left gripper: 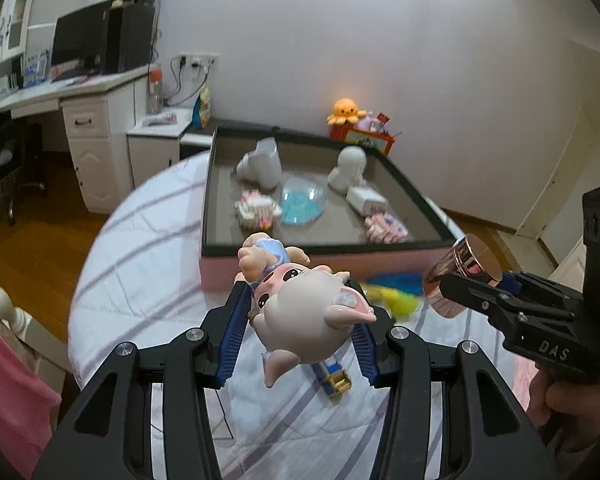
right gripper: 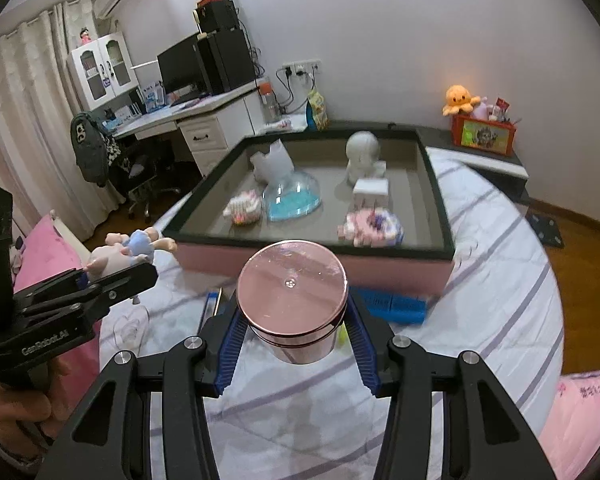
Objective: Organize rigid objects
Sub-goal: 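Carry pig doll and rose-gold jar into the tray and open both tools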
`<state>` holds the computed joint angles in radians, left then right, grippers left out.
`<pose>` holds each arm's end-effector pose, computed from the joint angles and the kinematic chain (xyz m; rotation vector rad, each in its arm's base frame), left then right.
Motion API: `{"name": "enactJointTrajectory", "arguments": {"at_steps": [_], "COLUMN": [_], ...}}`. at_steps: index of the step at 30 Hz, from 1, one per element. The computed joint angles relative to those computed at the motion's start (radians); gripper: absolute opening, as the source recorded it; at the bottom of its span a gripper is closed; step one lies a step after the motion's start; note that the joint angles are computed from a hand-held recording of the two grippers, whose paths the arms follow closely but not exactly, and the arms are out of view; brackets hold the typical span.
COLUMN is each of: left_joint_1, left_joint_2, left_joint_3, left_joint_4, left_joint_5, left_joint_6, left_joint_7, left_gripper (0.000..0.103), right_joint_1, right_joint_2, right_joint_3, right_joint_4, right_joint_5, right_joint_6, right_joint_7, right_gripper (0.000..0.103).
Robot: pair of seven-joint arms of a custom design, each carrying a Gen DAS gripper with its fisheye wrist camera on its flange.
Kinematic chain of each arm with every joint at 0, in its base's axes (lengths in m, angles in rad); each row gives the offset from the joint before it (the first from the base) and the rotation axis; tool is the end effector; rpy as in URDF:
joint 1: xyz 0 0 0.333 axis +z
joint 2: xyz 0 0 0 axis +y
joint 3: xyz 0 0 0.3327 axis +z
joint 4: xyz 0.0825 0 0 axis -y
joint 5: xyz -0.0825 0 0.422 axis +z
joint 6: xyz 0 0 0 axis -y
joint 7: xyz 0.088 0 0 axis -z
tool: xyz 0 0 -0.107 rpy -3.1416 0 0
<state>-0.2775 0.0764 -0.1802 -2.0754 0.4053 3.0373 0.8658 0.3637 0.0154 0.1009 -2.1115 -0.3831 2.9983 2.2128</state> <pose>0.5625 -0.3079 0.4922 -1.6792 1.9116 -1.1080 0.5472 0.3039 0.5058 -1.7702 1.4829 -0.5007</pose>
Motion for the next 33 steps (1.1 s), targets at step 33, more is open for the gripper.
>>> {"name": "enactJointTrajectory", "arguments": {"at_steps": [33], "left_joint_1": [-0.068], "left_joint_2": [0.234], "left_joint_3": [0.076], "left_joint_4": [0.389], "left_joint_5": [0.112], "left_joint_6": [-0.054], "left_joint_7": [-0.005], "left_gripper": [0.048], "right_joint_1": [0.019], "right_joint_2": [0.215], "right_joint_3": [-0.077], "right_joint_4": [0.322], "right_joint_5": [0.053], "right_joint_6": [-0.061], "right_joint_7": [-0.106], "right_gripper": [0.050]}}
